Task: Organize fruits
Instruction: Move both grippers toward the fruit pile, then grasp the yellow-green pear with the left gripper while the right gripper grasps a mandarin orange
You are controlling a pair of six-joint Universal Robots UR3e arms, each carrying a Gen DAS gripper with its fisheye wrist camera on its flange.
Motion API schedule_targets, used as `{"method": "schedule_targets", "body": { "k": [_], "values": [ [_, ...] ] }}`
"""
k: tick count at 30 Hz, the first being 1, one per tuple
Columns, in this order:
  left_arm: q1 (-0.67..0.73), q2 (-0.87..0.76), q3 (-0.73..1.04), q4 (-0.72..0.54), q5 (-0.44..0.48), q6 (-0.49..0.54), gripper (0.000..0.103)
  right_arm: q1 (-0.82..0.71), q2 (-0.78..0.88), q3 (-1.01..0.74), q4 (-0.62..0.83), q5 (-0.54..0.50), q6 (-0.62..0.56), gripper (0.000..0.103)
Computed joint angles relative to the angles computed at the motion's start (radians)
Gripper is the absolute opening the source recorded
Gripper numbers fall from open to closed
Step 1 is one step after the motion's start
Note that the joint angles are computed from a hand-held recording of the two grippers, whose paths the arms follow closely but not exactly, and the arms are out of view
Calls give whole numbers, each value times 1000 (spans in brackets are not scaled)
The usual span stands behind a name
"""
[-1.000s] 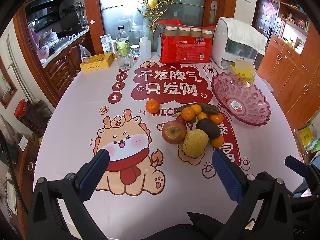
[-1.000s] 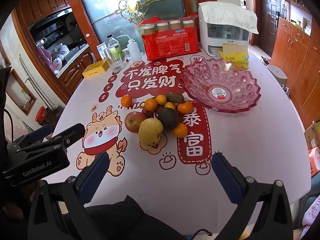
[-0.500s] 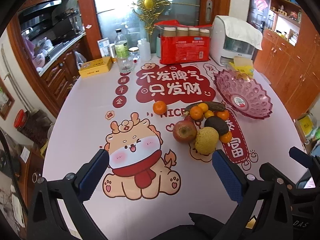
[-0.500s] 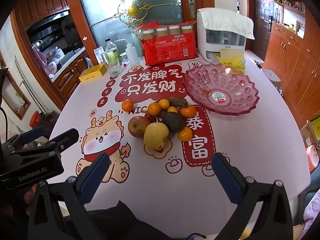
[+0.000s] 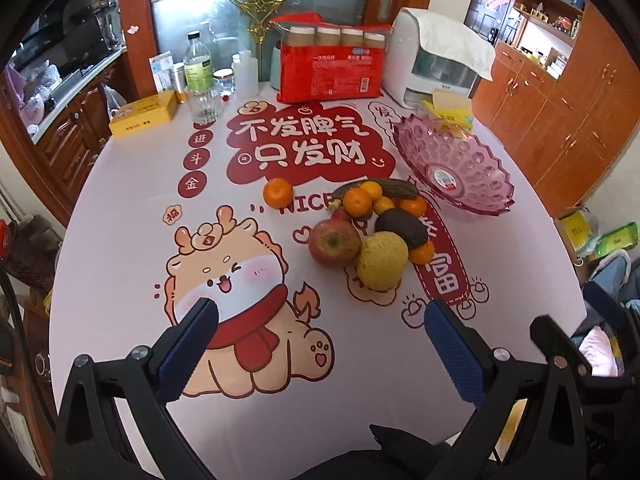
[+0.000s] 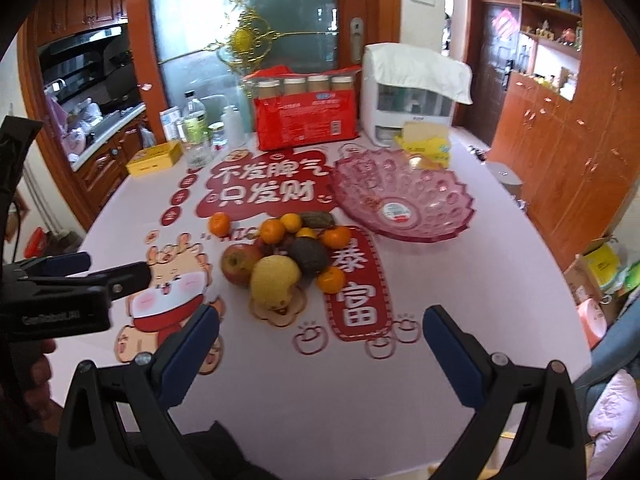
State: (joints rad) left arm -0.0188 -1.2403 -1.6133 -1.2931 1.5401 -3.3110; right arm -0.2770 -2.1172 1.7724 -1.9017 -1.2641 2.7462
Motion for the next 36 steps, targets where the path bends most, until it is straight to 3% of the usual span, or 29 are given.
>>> {"method": "schedule_targets", "body": {
  "k": [8,15,23,27,36],
  "values": [
    [14,-31,-12,-31,-21,-45,102,-54,21,49,-21,0,-95,102],
    [-71,-150,57,-21,38,-145,102,-42,104,53,-34,8,-220,102],
    [-191,-399,292,-86,106,-257,102,-62,203,41,-81,68,-468,102],
    [-231,-542,456,-164,129,-306,102,-112,254,41,-94,159,-636,101],
    [-231,-843,797,-359,82,-372,99,-110,528,-63,-96,228,-844,87]
  ]
}}
